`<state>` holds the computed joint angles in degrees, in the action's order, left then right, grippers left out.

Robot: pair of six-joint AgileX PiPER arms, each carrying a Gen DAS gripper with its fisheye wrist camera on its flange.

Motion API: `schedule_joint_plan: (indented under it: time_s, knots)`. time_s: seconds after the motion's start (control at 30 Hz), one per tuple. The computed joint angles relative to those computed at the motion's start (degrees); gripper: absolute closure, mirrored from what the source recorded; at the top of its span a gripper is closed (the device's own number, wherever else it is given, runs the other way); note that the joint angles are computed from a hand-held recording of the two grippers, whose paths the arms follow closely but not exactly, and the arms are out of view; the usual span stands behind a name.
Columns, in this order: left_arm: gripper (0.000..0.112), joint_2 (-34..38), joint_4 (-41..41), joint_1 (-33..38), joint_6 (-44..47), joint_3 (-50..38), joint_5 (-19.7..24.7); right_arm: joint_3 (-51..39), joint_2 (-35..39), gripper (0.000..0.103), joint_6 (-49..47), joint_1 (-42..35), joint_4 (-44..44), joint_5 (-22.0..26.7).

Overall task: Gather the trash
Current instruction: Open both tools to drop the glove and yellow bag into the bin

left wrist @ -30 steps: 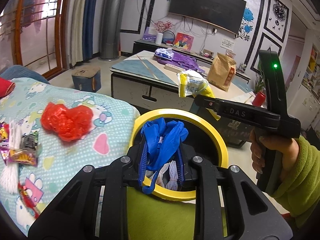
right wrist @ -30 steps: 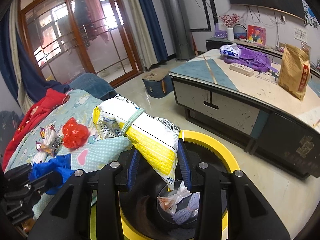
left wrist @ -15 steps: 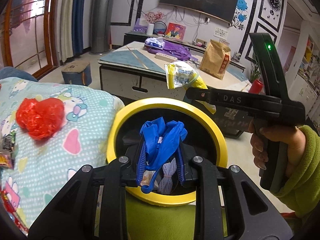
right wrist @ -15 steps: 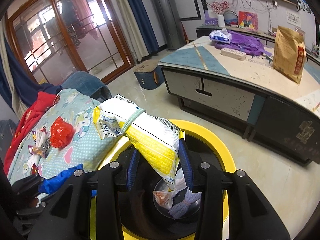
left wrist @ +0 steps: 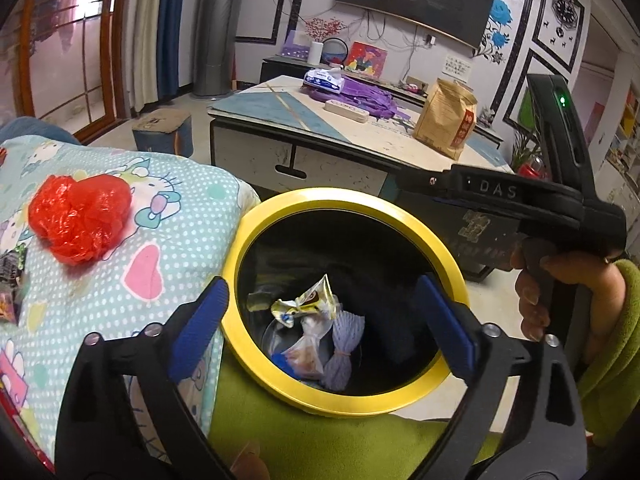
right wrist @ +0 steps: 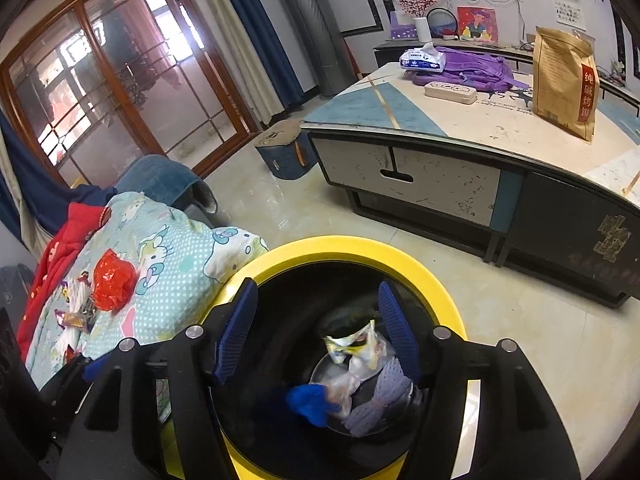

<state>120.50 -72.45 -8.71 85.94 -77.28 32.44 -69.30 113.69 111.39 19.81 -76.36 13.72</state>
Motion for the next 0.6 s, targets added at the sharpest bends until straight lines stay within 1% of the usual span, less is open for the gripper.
schedule_joint_plan:
  time_s: [0.07, 0.2, 0.3, 0.6]
  knots:
    - [0.021, -0.51, -0.63, 0.32, 0.59, 0.6, 0.02, -0.17, -0.17, 0.04, 0.19, 0.55, -0.66, 1.1]
    - [0.02, -1.24, -1.4, 1.21, 1.14, 1.17, 0.28, -0.44, -0.47, 0.037, 1.38, 1.76, -2.62, 3.05]
    - [0.02, -1.76, -1.95, 1.6, 1.11, 1.57, 0.23, -0.31, -0.78, 0.037, 2.25, 2.31, -3.87, 3.69]
    - [0.02, -3.79, -3.96, 3.75, 2.34, 3.18, 0.23, -1.32, -1.32, 0.036, 0.47, 4.27, -3.7, 4.96]
